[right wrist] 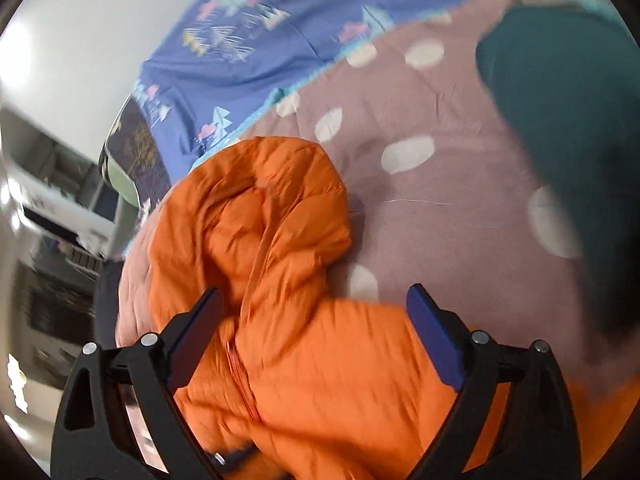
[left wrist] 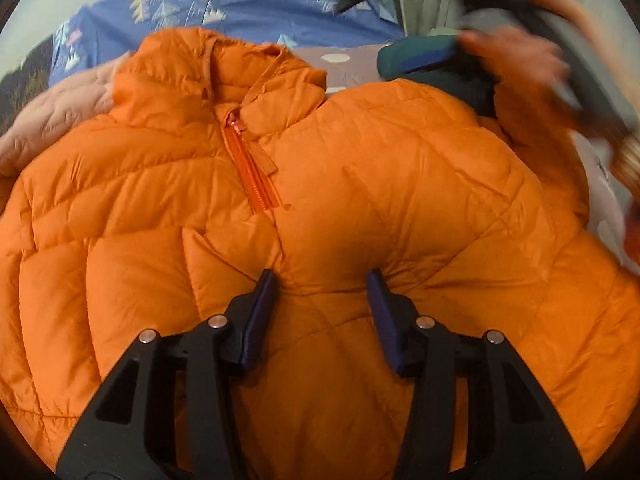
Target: Fold large clothes
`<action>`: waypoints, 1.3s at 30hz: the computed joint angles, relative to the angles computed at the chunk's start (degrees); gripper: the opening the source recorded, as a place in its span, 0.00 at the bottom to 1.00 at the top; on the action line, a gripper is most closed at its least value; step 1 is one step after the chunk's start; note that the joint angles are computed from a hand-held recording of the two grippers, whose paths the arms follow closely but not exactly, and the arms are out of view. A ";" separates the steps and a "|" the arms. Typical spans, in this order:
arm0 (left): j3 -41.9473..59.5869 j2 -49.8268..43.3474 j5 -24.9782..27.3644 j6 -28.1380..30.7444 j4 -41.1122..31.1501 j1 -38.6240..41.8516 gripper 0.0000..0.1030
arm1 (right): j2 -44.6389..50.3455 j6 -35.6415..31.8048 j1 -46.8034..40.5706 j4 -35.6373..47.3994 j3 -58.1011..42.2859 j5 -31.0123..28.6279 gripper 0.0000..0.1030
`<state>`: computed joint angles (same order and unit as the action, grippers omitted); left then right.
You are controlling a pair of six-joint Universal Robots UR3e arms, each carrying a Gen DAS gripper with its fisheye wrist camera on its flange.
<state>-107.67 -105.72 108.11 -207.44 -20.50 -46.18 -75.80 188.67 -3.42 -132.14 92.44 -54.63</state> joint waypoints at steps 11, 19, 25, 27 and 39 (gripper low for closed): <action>-2.21 -0.13 0.00 -0.33 4.50 -0.42 0.49 | 33.73 2.68 5.54 14.94 -44.13 0.20 0.91; -7.59 4.06 -2.64 -1.85 9.23 1.03 0.49 | 25.14 0.28 6.04 -1.49 -31.55 9.20 0.03; -14.91 24.85 5.91 -5.68 2.54 3.48 0.54 | -9.14 -22.97 3.44 -0.29 -3.09 12.58 0.02; -15.82 31.14 10.53 -5.40 -1.40 4.54 0.59 | -21.14 -38.34 2.12 11.24 2.87 13.41 0.02; -15.81 44.50 14.01 -6.72 -11.10 7.47 0.66 | -64.42 -45.73 14.00 12.73 39.72 -18.30 0.02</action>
<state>-123.48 -61.22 122.13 -214.17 -31.60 -38.71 -140.23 142.94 10.58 -119.40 132.16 -72.94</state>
